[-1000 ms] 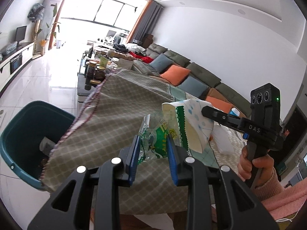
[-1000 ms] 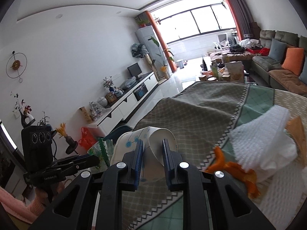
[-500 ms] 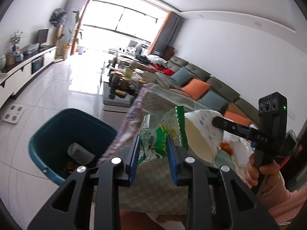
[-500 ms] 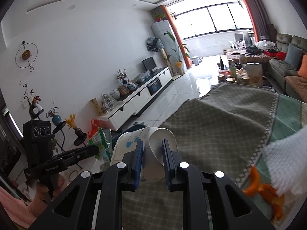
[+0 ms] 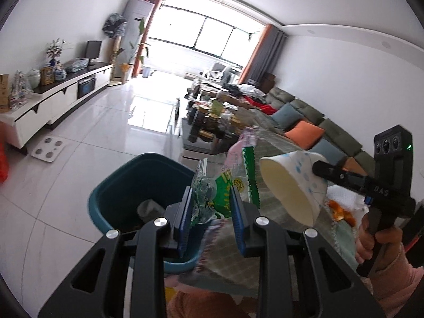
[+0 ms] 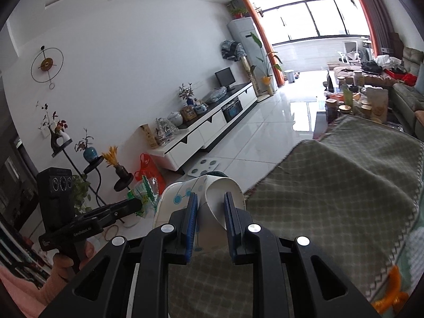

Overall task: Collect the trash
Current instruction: 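Carry the green wrapper and paper cup over to the teal bin, then open both tools over the teal bin to drop the items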

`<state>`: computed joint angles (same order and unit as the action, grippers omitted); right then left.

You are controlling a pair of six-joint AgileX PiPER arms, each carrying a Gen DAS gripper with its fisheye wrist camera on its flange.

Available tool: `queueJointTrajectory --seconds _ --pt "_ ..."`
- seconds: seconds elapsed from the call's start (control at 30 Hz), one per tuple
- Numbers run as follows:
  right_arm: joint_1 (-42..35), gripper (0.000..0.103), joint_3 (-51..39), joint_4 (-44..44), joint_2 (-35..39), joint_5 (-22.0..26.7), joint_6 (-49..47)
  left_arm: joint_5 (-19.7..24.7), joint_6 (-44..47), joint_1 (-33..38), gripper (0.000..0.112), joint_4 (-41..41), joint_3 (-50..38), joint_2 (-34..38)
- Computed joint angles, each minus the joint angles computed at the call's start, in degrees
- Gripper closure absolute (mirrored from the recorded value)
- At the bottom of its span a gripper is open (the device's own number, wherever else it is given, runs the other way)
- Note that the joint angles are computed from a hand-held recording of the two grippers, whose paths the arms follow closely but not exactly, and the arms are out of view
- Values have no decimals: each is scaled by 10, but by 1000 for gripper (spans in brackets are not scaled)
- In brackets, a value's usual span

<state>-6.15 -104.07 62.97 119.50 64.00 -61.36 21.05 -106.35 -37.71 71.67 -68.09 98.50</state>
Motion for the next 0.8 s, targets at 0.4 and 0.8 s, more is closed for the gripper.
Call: queueJointTrajectory --seconds 0.4,0.8 --pt "62 83 -100 -53 59 -14 70 3 47 36 84 -57 0 15" --pt "98 83 -159 -101 99 -23 122 -3 50 56 84 -80 5 30"
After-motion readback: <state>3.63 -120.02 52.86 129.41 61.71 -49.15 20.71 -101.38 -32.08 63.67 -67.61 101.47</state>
